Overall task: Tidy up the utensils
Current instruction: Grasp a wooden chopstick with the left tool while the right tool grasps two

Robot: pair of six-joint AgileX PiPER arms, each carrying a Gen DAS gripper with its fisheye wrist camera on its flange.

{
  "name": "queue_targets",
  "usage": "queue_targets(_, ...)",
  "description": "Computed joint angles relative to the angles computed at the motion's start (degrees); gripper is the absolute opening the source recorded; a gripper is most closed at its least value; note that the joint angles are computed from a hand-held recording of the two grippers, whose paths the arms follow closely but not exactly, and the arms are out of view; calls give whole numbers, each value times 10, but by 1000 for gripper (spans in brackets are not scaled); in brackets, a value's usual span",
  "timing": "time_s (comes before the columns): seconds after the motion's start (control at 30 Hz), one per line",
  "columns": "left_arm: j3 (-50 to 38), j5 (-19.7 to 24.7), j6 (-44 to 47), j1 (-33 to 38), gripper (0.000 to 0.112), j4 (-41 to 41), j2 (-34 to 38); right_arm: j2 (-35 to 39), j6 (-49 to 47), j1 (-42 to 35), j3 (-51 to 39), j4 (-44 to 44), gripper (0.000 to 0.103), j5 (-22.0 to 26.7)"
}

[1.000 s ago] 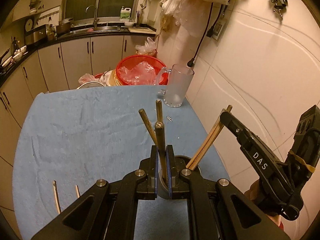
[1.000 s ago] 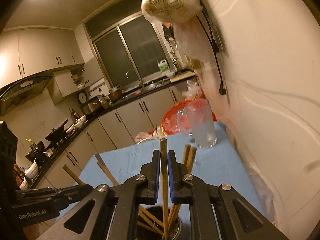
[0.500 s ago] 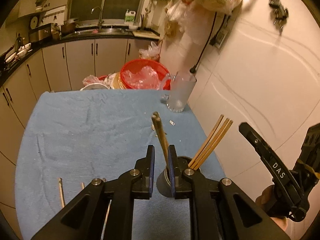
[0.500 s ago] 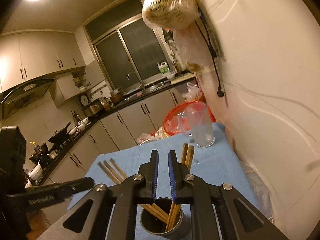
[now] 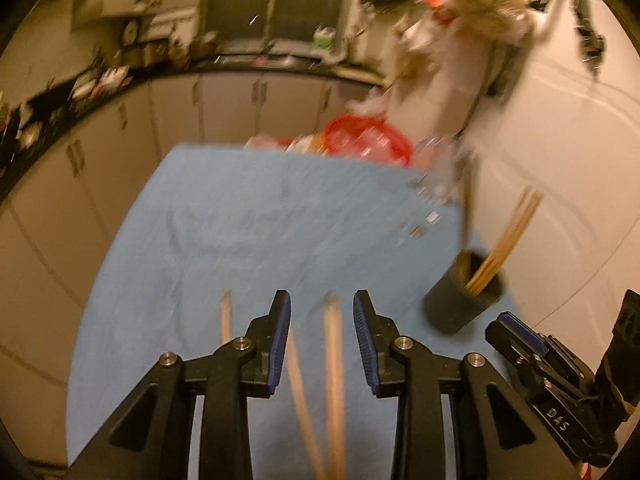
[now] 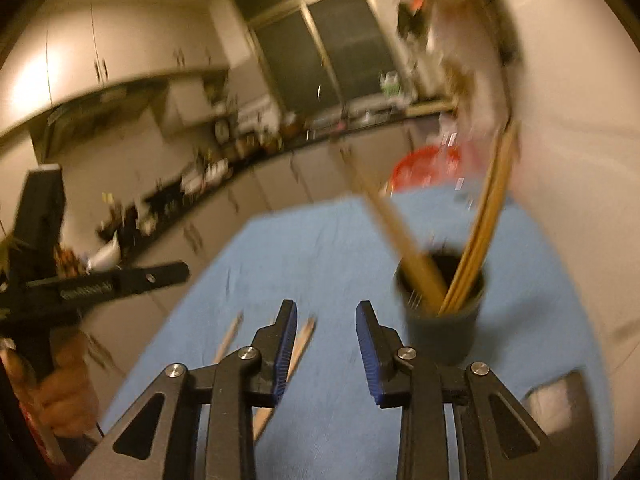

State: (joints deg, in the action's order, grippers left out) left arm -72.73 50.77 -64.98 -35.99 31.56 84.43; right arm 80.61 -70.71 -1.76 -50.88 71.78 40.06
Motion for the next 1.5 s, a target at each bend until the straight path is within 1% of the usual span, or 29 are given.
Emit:
queue_targets(0.03,38,-18,-1,15,33,-18,-8,13,0,22,9,-2,33,-20)
queue_targets(0.1,85,-45,3,37,33,-47,-15,42,3,50,19,-3,33,-53)
queue_targets(0.17,122,-82,31,68,33,-97,-15,76,24,68,18,-15,33,-75)
queue_targets(0.2,128,-97,56,81,33,-123,-8,92,38,74,16,-20,33,-87)
queue_targets(0.3,112,-107,92,98,33,-149,28,116,59,68,6,-30,33,-79)
queue_targets(0.37,89,-119,140,107,33,-180,61,116,62,69,5,-32,33,-87)
queue_targets(0.47,34,-96,159,113,33,-191,124,117,90,70,-13,-66,33,-85)
queue_targets(0.53,-11,-68,156,112,30,-185,167,110,105,77,-12,-84,33,-88)
queue_targets(0.6,-47,-53,169,117,29,-189,201,108,130,80,-20,-110,33,-83)
queue_targets(0.67,-88,-12,167,118,18,-185,233,115,166,87,-39,-143,33,-73)
queue_targets(0.7,-99,7,149,112,11,-161,239,119,179,97,-45,-152,33,-77)
queue_targets(0.73,-105,15,147,114,10,-161,243,124,209,108,-60,-181,33,-78)
queue_targets(0.77,-106,12,148,117,9,-165,245,132,241,119,-78,-213,33,-76)
queue_targets(0.83,-86,1,151,128,9,-174,231,156,303,139,-125,-268,33,-52)
queue_targets(0.9,-71,-6,154,137,9,-178,221,191,384,165,-179,-344,33,-34)
queue_targets(0.93,-58,-15,157,140,9,-180,213,214,416,174,-209,-369,32,-20)
queue_targets(0.97,-49,-21,159,142,9,-183,208,233,429,177,-234,-373,32,-5)
queue_targets(1.0,-44,-25,161,143,9,-185,205,258,458,185,-266,-396,31,13)
queue_targets(1.03,-39,-29,163,143,9,-186,202,281,491,191,-299,-418,26,29)
queue_targets(1.1,-25,-37,166,145,9,-188,192,320,520,195,-351,-430,24,61)
queue_targets(1.13,-22,-41,169,146,9,-191,191,341,545,200,-382,-450,19,78)
queue_targets(1.2,0,-51,175,150,9,-196,173,372,558,199,-425,-439,19,112)
queue_targets(1.23,9,-56,178,152,9,-199,166,381,567,203,-438,-450,19,119)
queue_targets(1.3,18,-59,184,154,9,-204,156,392,601,217,-455,-493,19,114)
queue_targets(1.37,25,-66,191,159,9,-207,152,400,615,221,-469,-501,19,116)
queue_targets(1.4,44,-72,194,162,9,-208,137,404,629,227,-479,-518,19,120)
queue_targets(1.43,46,-73,195,162,9,-208,136,410,644,233,-494,-538,19,127)
queue_targets(1.5,46,-72,196,163,9,-209,135,425,659,237,-529,-547,19,151)
